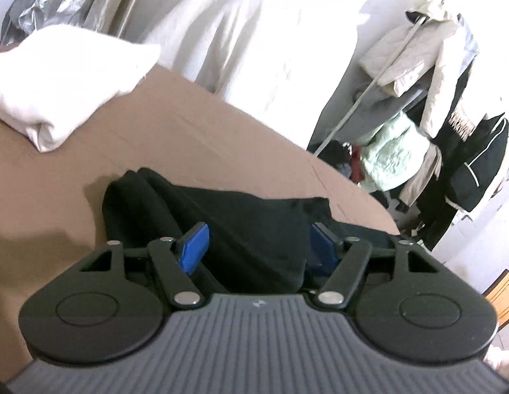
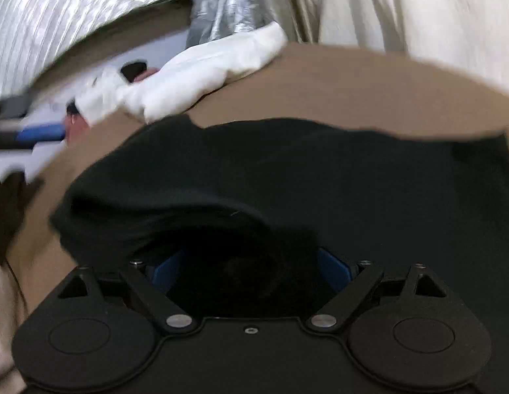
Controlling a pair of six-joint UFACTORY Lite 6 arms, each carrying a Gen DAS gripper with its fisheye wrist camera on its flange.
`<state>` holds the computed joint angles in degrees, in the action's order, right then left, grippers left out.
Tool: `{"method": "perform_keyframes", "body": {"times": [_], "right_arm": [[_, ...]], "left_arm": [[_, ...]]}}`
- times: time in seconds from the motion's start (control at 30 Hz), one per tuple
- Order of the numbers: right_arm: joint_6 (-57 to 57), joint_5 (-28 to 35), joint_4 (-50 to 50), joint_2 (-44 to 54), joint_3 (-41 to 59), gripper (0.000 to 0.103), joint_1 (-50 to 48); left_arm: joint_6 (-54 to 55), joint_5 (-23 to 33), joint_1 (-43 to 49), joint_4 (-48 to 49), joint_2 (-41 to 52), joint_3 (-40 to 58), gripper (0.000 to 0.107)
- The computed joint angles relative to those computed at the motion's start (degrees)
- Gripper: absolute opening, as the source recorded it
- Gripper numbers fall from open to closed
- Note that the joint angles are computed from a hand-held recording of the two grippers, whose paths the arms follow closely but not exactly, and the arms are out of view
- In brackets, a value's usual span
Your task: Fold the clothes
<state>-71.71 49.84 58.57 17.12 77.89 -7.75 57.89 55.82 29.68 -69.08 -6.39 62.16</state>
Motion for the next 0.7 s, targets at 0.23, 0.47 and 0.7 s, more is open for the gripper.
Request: {"method": "perform_keyframes", "body": {"times": [0.23, 0.47, 0.7], "right_arm": [[-4.06, 4.38, 5.66, 0.71, -1.44, 0.076, -2.11], [-1.96, 11.66, 8.36, 2.50, 1.90, 0.017, -2.03], [14.65, 30.35, 13.80, 12.01, 14.50, 0.016, -10.66]], "left_arm": [[-15.21, -5.05, -4.64, 12.51, 12.17, 6.04, 0.070], [-7.41, -1.82, -6.90, -4.05, 23.55, 12.33, 0.041], [-20.17, -17.61, -21.78, 1.35, 33.65, 33.16, 0.046]]}}
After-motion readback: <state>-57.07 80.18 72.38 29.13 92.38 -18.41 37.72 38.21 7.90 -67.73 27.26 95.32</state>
